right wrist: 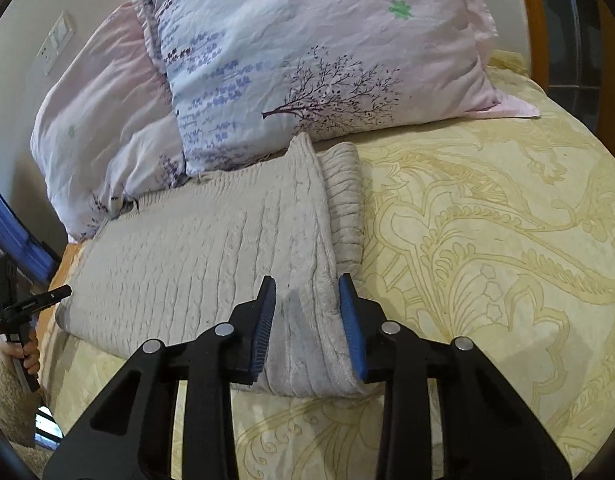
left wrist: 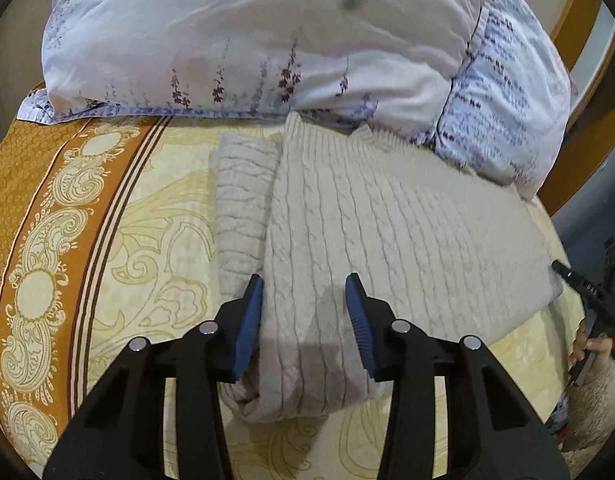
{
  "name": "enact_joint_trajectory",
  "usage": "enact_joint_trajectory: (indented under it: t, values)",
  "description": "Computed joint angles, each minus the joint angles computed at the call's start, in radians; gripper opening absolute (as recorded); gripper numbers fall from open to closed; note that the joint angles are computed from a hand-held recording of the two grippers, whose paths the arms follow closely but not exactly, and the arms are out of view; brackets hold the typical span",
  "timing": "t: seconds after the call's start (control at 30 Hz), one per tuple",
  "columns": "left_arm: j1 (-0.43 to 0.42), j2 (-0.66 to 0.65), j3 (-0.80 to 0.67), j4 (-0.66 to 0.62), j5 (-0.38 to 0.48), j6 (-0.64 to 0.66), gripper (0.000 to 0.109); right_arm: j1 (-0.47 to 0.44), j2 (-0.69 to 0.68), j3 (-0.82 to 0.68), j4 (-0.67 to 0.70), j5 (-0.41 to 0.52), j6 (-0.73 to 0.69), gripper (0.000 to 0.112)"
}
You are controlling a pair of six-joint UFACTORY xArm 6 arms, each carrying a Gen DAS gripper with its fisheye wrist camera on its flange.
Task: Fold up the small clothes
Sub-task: 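Fold the hem up toward the collar with both grippers and release, then open both grippers and lift them off the folded sweater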
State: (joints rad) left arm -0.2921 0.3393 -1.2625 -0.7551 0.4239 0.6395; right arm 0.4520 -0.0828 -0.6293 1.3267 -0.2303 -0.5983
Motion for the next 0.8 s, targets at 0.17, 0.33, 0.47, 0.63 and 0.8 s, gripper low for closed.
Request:
enact_joint_trajectory:
  t: [0.17, 0.33, 0.47, 0.63, 0.8]
  values:
    - [-0.006, 0.001, 0.007, 0.029, -0.009, -0.016, 0.039, 0.006, 0.008, 0.004, -0.019, -0.002, -0.008, 0.013]
    - [0.011, 0.008, -0.010, -0.017, 0.047, 0.000, 0.018, 0.019, 0.003, 0.026, -0.090, -0.035, 0.055, 0.012]
    - [0.013, -0.002, -0.003, -0.029, 0.054, 0.016, 0.012, 0.026, -0.027, 0.060, -0.166, -0.070, 0.145, 0.011]
    - [0.022, -0.028, 0.011, -0.076, 0.079, 0.072, 0.010, 0.057, -0.072, 0.083, -0.130, -0.102, 0.127, 0.011]
    - [0.041, -0.043, 0.022, -0.092, 0.105, 0.105, 0.008, 0.095, -0.067, 0.048, 0.083, -0.124, -0.053, 0.011]
